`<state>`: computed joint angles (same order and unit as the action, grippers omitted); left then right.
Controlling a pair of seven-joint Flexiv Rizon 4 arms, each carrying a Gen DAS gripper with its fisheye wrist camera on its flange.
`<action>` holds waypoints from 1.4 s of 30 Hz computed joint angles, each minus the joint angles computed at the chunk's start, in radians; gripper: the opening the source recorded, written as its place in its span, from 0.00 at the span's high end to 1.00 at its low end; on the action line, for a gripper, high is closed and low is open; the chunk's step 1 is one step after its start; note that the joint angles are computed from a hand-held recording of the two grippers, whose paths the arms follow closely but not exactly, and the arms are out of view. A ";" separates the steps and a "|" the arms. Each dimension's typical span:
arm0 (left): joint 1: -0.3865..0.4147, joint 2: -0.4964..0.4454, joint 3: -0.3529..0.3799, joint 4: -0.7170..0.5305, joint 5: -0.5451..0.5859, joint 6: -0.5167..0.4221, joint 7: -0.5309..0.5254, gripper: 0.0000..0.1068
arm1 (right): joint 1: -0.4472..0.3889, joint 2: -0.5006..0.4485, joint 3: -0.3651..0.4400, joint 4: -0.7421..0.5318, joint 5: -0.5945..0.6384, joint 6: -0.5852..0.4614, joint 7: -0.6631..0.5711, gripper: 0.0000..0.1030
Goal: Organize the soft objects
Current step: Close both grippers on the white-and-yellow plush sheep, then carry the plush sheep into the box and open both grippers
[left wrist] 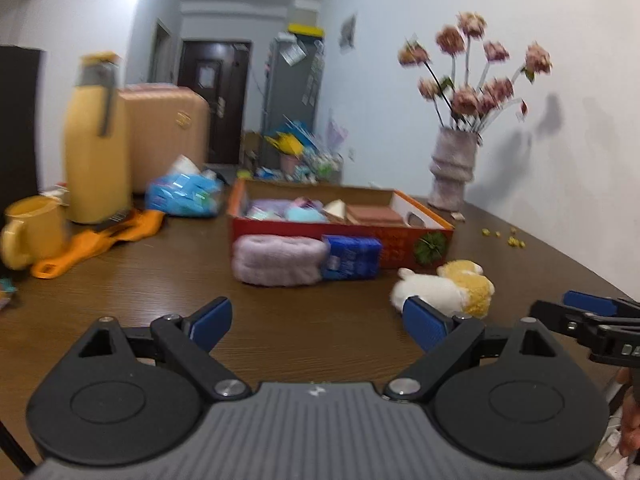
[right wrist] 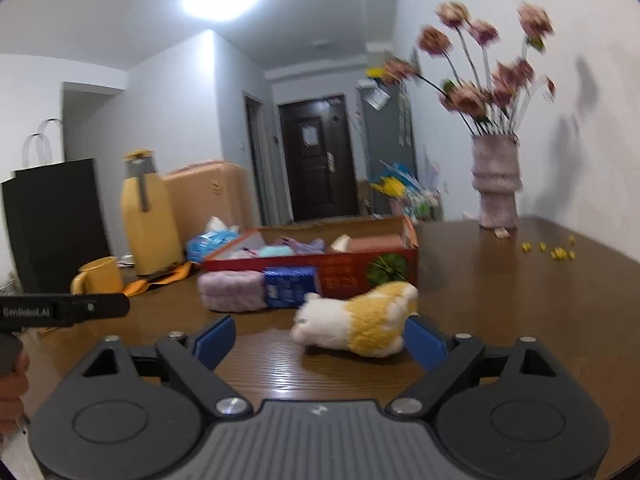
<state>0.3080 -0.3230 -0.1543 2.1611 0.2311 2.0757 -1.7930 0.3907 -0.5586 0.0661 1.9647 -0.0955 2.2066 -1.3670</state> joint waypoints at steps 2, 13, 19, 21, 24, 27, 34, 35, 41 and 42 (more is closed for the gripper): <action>0.017 -0.046 -0.047 -0.068 0.012 -0.043 0.002 0.12 | -0.030 -0.027 0.010 -0.047 -0.024 -0.039 0.040 0.15; 0.262 -0.363 -0.519 -0.367 -0.060 -0.355 0.163 0.36 | -0.247 -0.224 0.178 -0.346 -0.303 -0.264 0.302 0.40; 0.389 -0.523 -0.752 -0.403 -0.163 -0.461 0.291 0.57 | -0.436 -0.361 0.432 -0.457 -0.470 -0.334 0.396 0.60; 0.390 -0.528 -0.760 -0.397 -0.184 -0.452 0.316 0.57 | -0.460 -0.379 0.463 -0.467 -0.500 -0.345 0.405 0.61; 0.372 -0.500 -0.737 -0.375 -0.209 -0.424 0.344 0.59 | -0.466 -0.382 0.470 -0.466 -0.514 -0.347 0.413 0.62; 0.374 -0.456 -0.736 -0.332 -0.248 -0.420 0.359 0.60 | -0.445 -0.342 0.427 -0.429 -0.498 -0.328 0.420 0.64; 0.468 -0.345 -0.823 -0.137 -0.254 -0.311 0.333 0.60 | -0.487 -0.242 0.408 -0.258 -0.553 -0.205 0.460 0.64; 0.486 -0.329 -0.838 -0.108 -0.240 -0.294 0.316 0.60 | -0.482 -0.223 0.392 -0.231 -0.551 -0.182 0.465 0.64; 0.546 -0.258 -0.880 -0.019 -0.151 -0.240 0.213 0.60 | -0.437 -0.128 0.297 -0.116 -0.546 -0.065 0.487 0.64; 0.551 -0.250 -0.882 -0.016 -0.140 -0.238 0.197 0.60 | -0.430 -0.117 0.284 -0.105 -0.548 -0.052 0.494 0.65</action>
<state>0.8588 -0.5727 -1.0366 2.1452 0.0909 1.8372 -1.5957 -0.0395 -0.6759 0.3498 1.8595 -0.6434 2.1550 -0.8727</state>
